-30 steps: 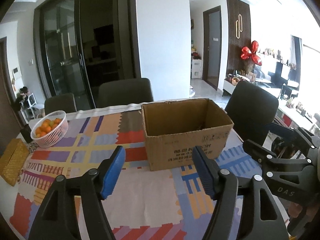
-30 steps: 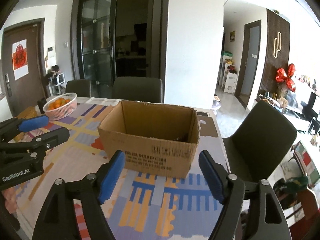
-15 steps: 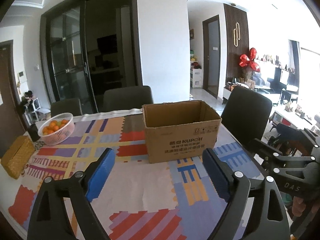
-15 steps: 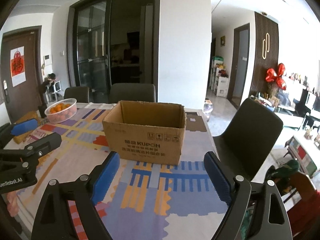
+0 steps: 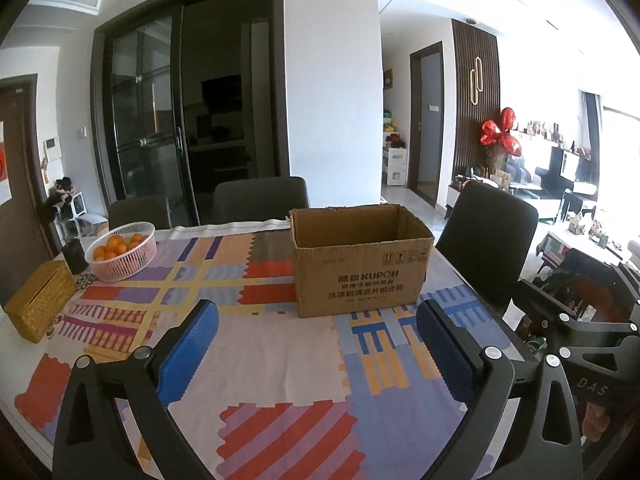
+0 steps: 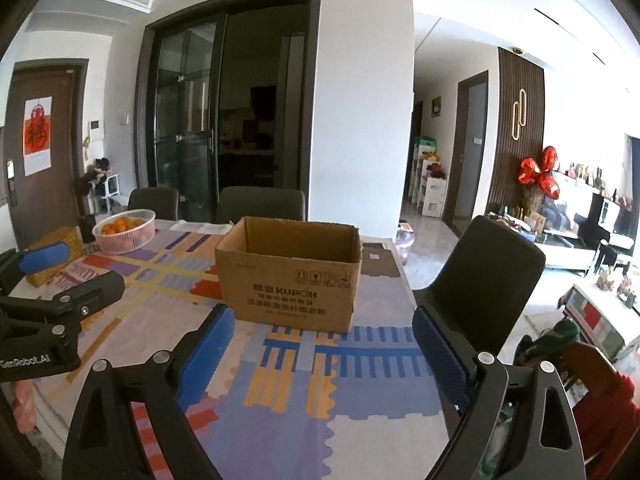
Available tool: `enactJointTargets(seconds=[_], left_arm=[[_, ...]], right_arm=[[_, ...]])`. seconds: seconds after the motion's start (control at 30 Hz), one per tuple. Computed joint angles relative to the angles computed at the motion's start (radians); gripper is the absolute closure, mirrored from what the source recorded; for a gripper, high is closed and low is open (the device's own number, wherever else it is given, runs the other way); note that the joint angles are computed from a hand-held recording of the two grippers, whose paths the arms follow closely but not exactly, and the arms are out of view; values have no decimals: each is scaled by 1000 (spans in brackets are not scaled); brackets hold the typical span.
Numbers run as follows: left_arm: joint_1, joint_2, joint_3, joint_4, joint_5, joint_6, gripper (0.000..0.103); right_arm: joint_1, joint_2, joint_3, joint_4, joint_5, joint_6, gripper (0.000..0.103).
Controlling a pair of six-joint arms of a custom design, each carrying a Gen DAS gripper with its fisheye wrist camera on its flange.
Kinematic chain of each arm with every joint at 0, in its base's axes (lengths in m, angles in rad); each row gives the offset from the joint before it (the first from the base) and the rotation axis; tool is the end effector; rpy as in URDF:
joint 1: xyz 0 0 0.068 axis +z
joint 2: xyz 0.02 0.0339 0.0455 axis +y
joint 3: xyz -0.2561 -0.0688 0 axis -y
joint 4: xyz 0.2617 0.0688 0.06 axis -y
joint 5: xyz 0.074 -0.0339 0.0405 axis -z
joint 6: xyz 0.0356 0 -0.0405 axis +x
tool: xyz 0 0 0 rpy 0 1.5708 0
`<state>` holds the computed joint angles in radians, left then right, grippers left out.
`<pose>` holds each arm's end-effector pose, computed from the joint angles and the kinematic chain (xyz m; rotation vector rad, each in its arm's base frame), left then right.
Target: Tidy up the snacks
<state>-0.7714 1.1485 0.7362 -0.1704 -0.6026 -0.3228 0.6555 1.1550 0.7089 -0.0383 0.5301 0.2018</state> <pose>0.2041 -0.1704 0.2403 0.1193 2.0380 -0.0298 0.2260 0.1510 0.2402 -0.1277 1.9801 0.0080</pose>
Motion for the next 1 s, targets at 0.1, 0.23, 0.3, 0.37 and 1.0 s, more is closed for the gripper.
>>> enactJointTargets(seconds=[0.1,0.23,0.3,0.37,1.0], left_arm=[[-11,-7,-9,3,-17,-5,0],[-11,-17,-14,-4,2,-15,0],[-8,-13,-14,-7,9,-22,0],[-11,-10,-14,-7,3,-27,0],[-13,-15,-15,-14,-5,-34,0]], right_arm=[[11,-14,-12,0,10,4,11],[9,-21,-14,-12,4,19,10],[6,-15,-12,-15,-3,28,10],[4,-11,-10,-16,-9,33,10],[10,-7,-8,-16,-8,38,10]])
